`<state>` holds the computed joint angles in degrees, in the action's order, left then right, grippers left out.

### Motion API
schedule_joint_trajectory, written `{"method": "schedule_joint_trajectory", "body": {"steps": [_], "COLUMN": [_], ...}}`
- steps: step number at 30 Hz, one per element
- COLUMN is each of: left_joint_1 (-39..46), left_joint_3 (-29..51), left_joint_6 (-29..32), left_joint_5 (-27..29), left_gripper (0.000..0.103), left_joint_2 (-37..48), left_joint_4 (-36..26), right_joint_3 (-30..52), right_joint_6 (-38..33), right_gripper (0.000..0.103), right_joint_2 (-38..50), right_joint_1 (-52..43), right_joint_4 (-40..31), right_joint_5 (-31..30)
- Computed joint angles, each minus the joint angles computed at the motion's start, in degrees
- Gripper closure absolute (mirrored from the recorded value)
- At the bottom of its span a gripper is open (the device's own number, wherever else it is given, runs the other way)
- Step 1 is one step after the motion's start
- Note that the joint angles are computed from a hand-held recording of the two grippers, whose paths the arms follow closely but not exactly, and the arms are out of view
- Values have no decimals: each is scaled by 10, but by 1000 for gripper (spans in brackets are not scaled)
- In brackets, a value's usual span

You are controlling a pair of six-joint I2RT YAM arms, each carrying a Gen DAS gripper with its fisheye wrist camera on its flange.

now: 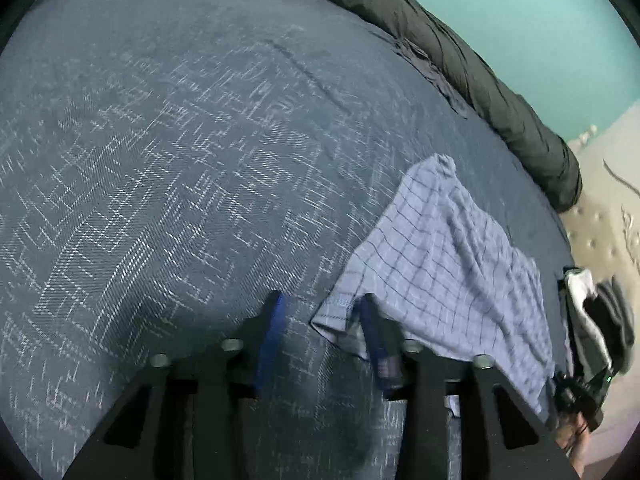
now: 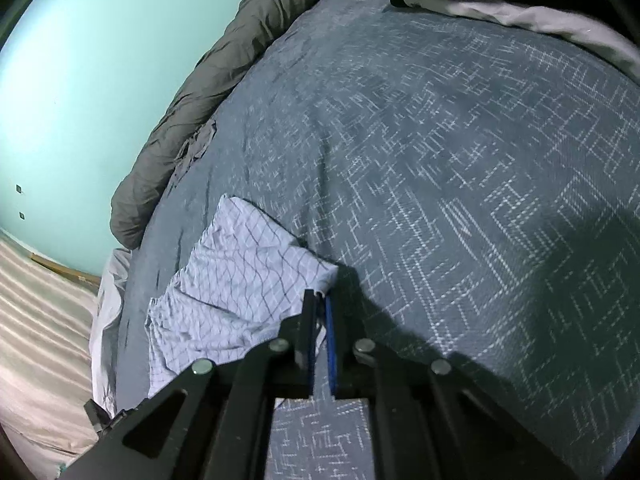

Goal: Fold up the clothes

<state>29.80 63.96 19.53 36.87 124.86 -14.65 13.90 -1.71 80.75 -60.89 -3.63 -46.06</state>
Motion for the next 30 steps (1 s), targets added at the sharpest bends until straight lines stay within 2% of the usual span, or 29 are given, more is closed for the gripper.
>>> {"method": "schedule_joint_trajectory", "body": {"steps": [8,12,18,23,28,30], "left_joint_1": [24,31,35,27,25,25], "left_joint_3": [11,32,57,39,34,30], "left_joint_6": [-4,-13,-13,-10,1,1], "left_joint_5": [28,24,25,8,-5,-10], "left_gripper": [102,102,102,101,100,94], "left_joint_2": [-6,13,33,25,16,9], "left_joint_4": [-10,-11,-27,-15,-15,-16], "right_joint_3": [35,50,48,30,35,32], "right_joint_6": [-40,-49,-45,-22,-28,-20], "right_gripper": [100,100,100,100,99,97], "right_joint_2": [42,68,68,45,56,28], "right_joint_1": [-66,-82,-78,-58,-67,-63], "right_joint_4": [-29,-31,-21,1,-4,-20], "right_joint_5": [-16,-9,3,21,9,28]}}
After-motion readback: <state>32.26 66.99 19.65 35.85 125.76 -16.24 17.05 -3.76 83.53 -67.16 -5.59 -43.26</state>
